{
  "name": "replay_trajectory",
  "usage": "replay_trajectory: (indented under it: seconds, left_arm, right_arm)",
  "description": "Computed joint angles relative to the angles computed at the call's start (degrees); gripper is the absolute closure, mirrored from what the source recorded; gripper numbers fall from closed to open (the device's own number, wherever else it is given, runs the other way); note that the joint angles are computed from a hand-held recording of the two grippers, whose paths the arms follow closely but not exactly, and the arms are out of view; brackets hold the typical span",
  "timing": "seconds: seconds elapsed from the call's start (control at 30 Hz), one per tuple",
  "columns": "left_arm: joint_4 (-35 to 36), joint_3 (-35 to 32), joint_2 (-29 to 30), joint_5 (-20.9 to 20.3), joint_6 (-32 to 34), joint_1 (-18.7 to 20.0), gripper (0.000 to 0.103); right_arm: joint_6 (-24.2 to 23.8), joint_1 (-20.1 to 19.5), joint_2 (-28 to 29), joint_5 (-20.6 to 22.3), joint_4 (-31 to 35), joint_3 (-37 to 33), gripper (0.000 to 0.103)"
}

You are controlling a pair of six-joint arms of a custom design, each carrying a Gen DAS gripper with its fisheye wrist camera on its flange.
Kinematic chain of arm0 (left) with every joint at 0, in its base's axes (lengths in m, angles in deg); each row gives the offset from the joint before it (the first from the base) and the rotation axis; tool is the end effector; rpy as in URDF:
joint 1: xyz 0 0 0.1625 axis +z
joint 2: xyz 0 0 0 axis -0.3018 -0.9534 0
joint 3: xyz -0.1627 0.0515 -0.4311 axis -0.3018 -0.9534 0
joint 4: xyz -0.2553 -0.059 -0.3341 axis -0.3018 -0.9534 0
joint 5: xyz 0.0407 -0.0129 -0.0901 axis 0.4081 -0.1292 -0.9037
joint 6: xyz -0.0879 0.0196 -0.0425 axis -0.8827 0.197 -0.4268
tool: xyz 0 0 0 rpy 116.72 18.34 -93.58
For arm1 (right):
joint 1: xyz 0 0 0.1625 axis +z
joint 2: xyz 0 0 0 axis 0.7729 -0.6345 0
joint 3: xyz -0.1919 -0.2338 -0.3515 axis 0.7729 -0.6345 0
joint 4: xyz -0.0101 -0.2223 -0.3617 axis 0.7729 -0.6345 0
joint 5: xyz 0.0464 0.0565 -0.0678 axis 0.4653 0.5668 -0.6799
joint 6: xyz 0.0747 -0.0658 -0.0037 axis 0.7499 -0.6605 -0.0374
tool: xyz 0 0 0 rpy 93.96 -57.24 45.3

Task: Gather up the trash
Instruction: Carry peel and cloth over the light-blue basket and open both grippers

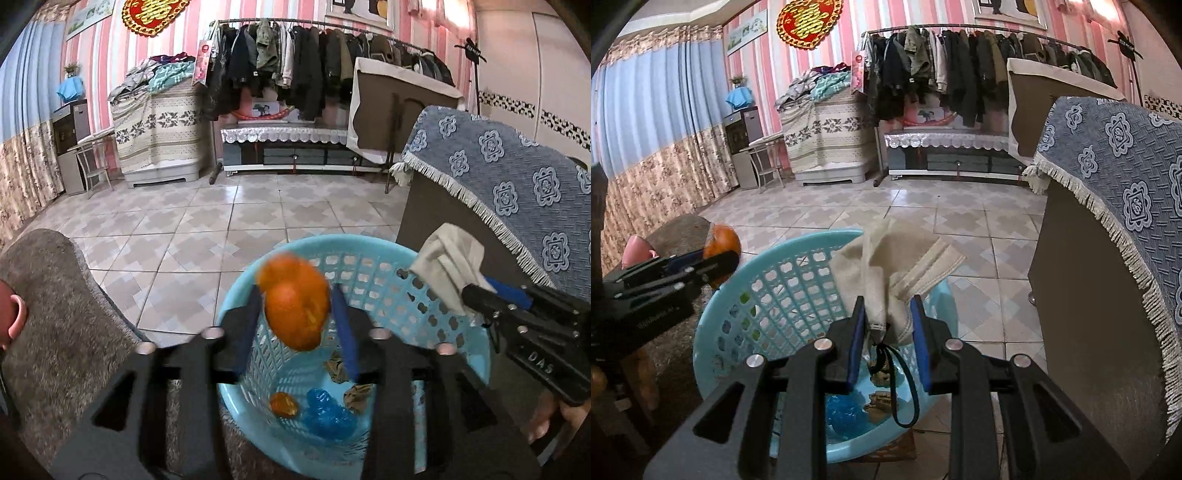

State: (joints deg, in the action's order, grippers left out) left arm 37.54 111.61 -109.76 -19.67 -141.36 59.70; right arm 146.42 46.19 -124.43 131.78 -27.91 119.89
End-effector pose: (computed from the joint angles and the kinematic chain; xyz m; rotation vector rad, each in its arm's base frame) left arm -0.2624 -0.4721 0.0030 1.3503 2.4103 -0.7564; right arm 0.1064 -0.3583 0.1499 -0.0853 -1.9604 1.3166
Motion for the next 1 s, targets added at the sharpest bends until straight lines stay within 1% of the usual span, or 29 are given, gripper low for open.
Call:
replay_trajectory:
  seconds: [0.03, 0.07, 0.13, 0.17, 0.23, 0.33, 0.43, 0.53, 0.6, 0.63, 0.67, 0.7, 0.73, 0.8, 0.83, 0.87, 0.9, 0.93, 1.0]
  left_arm:
    - [-0.41, 0.05, -0.14, -0.66, 0.04, 0.04, 0.048]
    - [-0.55, 0.00, -0.33, -1.01, -0.03, 0.12, 0.045]
    - [-0.97, 0.19, -1.21, -2.18, -0.28, 0.43, 0.032]
    - [-1.41, 0.47, -1.69, -2.81, -0.38, 0.45, 0.029]
    - [-3.13, 1.64, -3.27, -4.50, -0.24, 0.38, 0.019]
    - [-5.04, 3.43, -5.95, -5.94, 0.52, 0.65, 0.012]
    - [-5.59, 4.81, -7.99, -7.14, 1.26, 0.76, 0.010]
    - [-6.31, 6.63, -10.53, -7.92, 1.25, 1.38, 0.008]
    - [-6.36, 7.35, -11.73, -8.62, 0.96, 1.78, 0.008]
    - [-6.32, 7.81, -12.56, -8.89, 0.81, 2.10, 0.008]
    - [-6.42, 8.32, -13.45, -9.29, 0.72, 2.41, 0.008]
    - [-6.64, 8.74, -13.98, -9.53, 0.77, 2.58, 0.008]
    - [-6.82, 9.29, -14.94, -10.05, 0.87, 2.85, 0.007]
    - [-7.35, 10.06, -16.41, -11.35, 0.98, 3.22, 0.006]
    - [-7.81, 10.55, -17.41, -11.98, 0.86, 3.48, 0.006]
    - [-8.08, 10.99, -18.43, -12.28, 0.57, 3.80, 0.006]
    - [-7.90, 11.30, -19.41, -12.31, 0.19, 4.15, 0.006]
    - [-7.66, 11.44, -20.09, -12.34, 0.00, 4.37, 0.006]
    - [-7.47, 12.10, -21.66, -12.62, -0.12, 4.63, 0.006]
  right_arm:
    - [0.09, -0.08, -0.12, -0.06, 0.02, 0.01, 0.078]
    - [0.20, -0.09, -0.12, -0.11, 0.04, -0.04, 0.078]
    - [0.26, -0.18, -0.11, -0.26, 0.05, 0.05, 0.078]
    - [0.36, -0.12, 0.13, -0.28, 0.25, -0.13, 0.078]
    - [0.46, 0.07, 0.72, -0.28, 0.58, -0.55, 0.078]
    - [0.57, 0.25, 2.03, -0.36, 1.00, -1.54, 0.078]
    - [1.52, 0.16, 3.29, -0.91, 1.66, -2.72, 0.076]
    - [1.41, 0.65, 5.06, -0.43, 1.37, -4.01, 0.074]
    - [1.42, 0.46, 6.22, -0.49, 2.13, -5.19, 0.067]
    - [1.29, 0.56, 7.03, 0.11, 2.04, -5.80, 0.055]
    - [1.21, 0.61, 7.51, 0.46, 1.87, -6.13, 0.049]
    - [1.04, 0.76, 7.74, 0.57, 1.23, -6.11, 0.039]
    - [0.85, 0.99, 7.97, 0.88, 0.61, -6.06, 0.034]
    - [0.74, 1.27, 8.15, 1.13, 0.17, -5.96, 0.029]
    - [1.05, 1.61, 8.30, 1.30, 0.43, -6.04, 0.024]
    - [0.89, 2.08, 8.47, 1.95, -0.17, -5.97, 0.020]
    - [0.28, 2.80, 8.64, 2.98, -1.54, -5.77, 0.013]
    - [-0.42, 3.46, 8.71, 3.72, -2.81, -5.52, 0.011]
    - [-1.76, 4.98, 9.19, 5.42, -4.46, -5.61, 0.009]
